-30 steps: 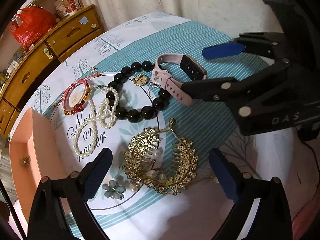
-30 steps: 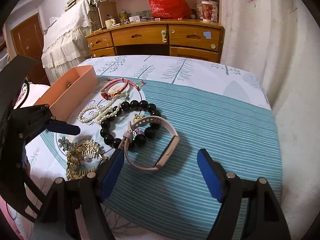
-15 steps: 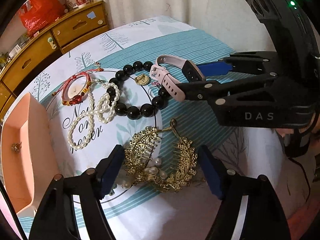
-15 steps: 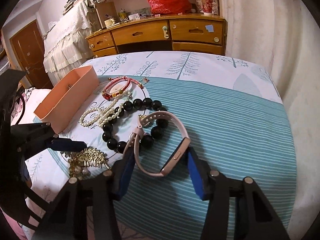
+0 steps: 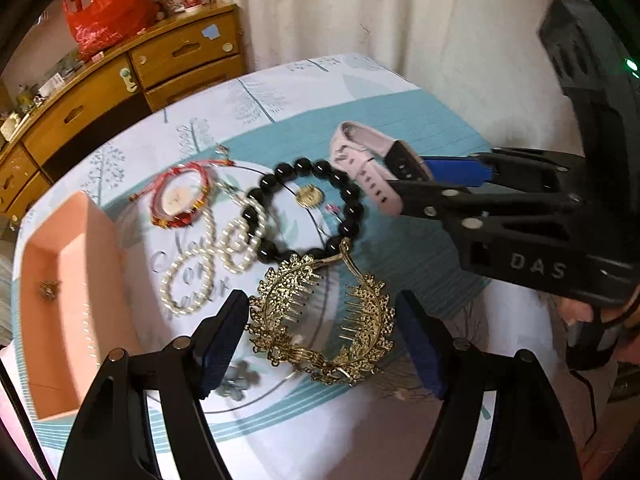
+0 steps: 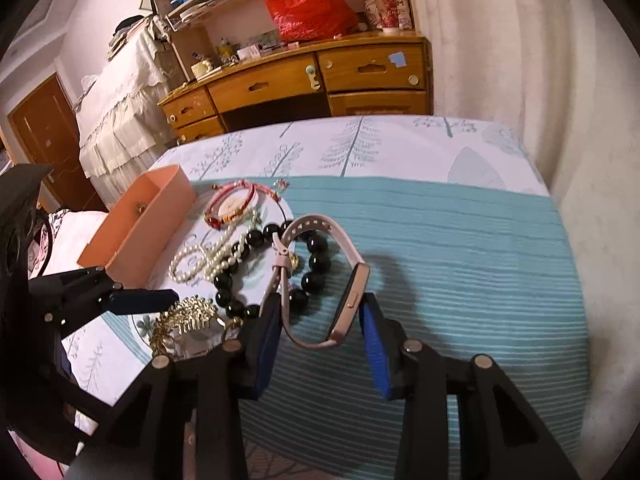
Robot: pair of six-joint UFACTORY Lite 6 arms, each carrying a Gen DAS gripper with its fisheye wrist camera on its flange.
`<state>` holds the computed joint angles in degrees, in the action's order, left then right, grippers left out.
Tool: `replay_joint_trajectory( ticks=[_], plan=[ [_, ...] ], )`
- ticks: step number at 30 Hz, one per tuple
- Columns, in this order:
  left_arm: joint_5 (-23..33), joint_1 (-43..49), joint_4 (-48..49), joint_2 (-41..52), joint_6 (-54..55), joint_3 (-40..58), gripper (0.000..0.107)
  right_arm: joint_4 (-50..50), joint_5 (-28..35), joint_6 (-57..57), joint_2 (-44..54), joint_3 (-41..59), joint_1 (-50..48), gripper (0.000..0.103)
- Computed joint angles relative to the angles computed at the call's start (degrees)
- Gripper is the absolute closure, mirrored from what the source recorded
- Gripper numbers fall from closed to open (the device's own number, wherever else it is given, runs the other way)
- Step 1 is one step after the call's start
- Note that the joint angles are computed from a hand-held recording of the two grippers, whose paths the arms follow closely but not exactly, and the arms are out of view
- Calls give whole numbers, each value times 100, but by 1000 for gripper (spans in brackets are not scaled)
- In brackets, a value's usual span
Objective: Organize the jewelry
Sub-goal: 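Lower the comb and watch into the pink tray and open both tools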
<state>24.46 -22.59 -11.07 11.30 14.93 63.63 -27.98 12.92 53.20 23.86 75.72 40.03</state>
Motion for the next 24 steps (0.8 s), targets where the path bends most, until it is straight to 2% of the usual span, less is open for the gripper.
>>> replay_joint_trajectory(
  ticks=[6, 9, 12, 21, 24],
  plan=[
    [922, 292, 256, 25, -371, 825, 33, -525, 513, 506, -175, 395, 111, 64],
    [1535, 656, 23, 51, -303, 1362, 33, -761, 801, 710, -188, 718, 204, 64],
    [1907, 1047, -220, -10, -106, 1773, 33, -1128, 1040, 998, -116, 1106, 348, 64],
    [2254, 2144, -461, 69, 187, 2744, 33, -1267, 1601, 1219, 722, 2793, 853, 64],
    [2395, 2539, -737, 186, 358, 2981, 33, -1034, 1786, 1094, 1174, 3561, 1033, 64]
  ],
)
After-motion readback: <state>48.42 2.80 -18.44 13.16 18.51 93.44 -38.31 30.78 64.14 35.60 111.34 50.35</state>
